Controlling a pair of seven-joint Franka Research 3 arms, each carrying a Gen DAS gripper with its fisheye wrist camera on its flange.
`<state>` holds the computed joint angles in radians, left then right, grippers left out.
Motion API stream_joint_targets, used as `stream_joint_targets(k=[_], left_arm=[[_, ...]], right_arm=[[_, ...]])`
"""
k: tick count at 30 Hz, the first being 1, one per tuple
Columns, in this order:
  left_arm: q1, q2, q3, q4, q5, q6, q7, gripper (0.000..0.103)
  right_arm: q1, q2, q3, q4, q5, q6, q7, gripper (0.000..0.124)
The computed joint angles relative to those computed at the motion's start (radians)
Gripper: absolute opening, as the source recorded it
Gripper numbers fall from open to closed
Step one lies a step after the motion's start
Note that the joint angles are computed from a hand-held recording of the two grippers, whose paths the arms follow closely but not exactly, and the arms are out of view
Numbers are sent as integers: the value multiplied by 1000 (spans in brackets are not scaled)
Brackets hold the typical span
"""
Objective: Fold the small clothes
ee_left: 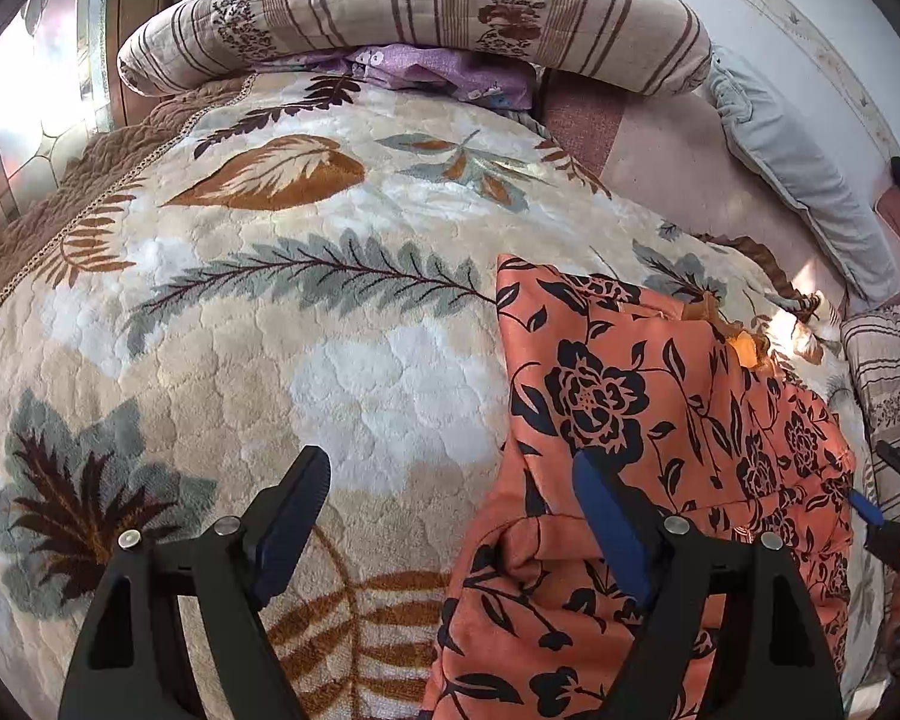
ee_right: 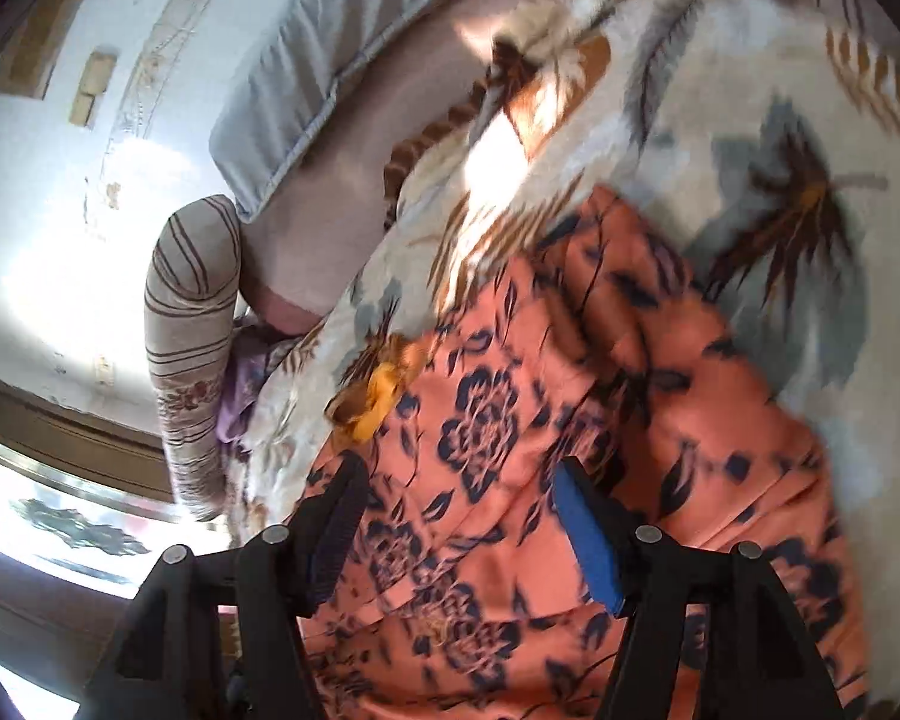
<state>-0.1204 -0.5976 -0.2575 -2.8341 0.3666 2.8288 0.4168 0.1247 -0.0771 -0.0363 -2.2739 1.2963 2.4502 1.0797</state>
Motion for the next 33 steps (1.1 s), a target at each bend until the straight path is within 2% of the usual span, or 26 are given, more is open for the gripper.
stream_joint_targets(k=[1,3,5,7,8,10,14,16,17,18,19,20,21,22,23,24,26,28,29,32,33], left_arm=[[-8,-2,2,-3,-4,-2,1,83],[-21,-19,2,-11,-10,-11,3,83],[-24,-43,-3,-26,-11,-15,-6,83],[-36,-55,9,-36,-22,-24,0,83],[-39,-64,10,-43,-27,-26,-2,83],[-40,-85,13,-60,-33,-23,-7,83],[-31,-116,9,-77,-32,-20,-16,83],[-17,-116,-3,-77,-29,-5,-32,83],[-14,-102,-5,-68,-29,0,-35,83],[-18,-81,1,-55,-33,4,-30,83],[-26,-59,8,-39,-38,5,-22,83],[-36,-43,12,-25,-39,9,-10,83],[-39,-38,8,-14,-31,12,3,83],[-28,-38,-12,-3,-10,11,10,83],[-3,-36,-43,10,21,12,7,83],[19,-22,-66,29,48,8,2,84],[23,33,-64,71,67,10,10,84],[17,92,-54,108,73,33,19,84],[22,121,-61,131,85,41,18,84],[43,215,-98,219,150,40,8,84],[38,254,-98,254,170,37,20,84]], right_arm=[[7,25,8,9,-13,-8,36,66],[23,81,31,38,-19,29,89,64],[37,132,50,78,-59,95,127,46],[45,171,61,105,-141,160,231,12],[43,178,62,116,-168,166,267,5],[46,149,75,113,-191,207,267,5],[78,-67,76,-10,-114,305,130,5],[97,-137,66,-88,-125,338,155,6],[99,-133,74,-116,-181,378,202,7],[109,-94,74,-122,-218,415,204,14],[117,-28,65,-106,-243,422,174,39],[91,18,67,-106,-260,374,167,44],[95,30,35,-99,-206,306,147,43],[91,7,23,-110,-107,294,56,51],[94,-31,6,-131,-78,274,13,60],[62,-63,20,-147,-118,244,39,75],[61,-120,-13,-173,-71,221,-50,76],[45,-130,-22,-162,-91,283,-86,76],[43,-105,-41,-131,-52,291,-133,76],[-12,71,-67,47,-126,186,-116,73],[-40,140,-71,123,-206,101,-78,56]])
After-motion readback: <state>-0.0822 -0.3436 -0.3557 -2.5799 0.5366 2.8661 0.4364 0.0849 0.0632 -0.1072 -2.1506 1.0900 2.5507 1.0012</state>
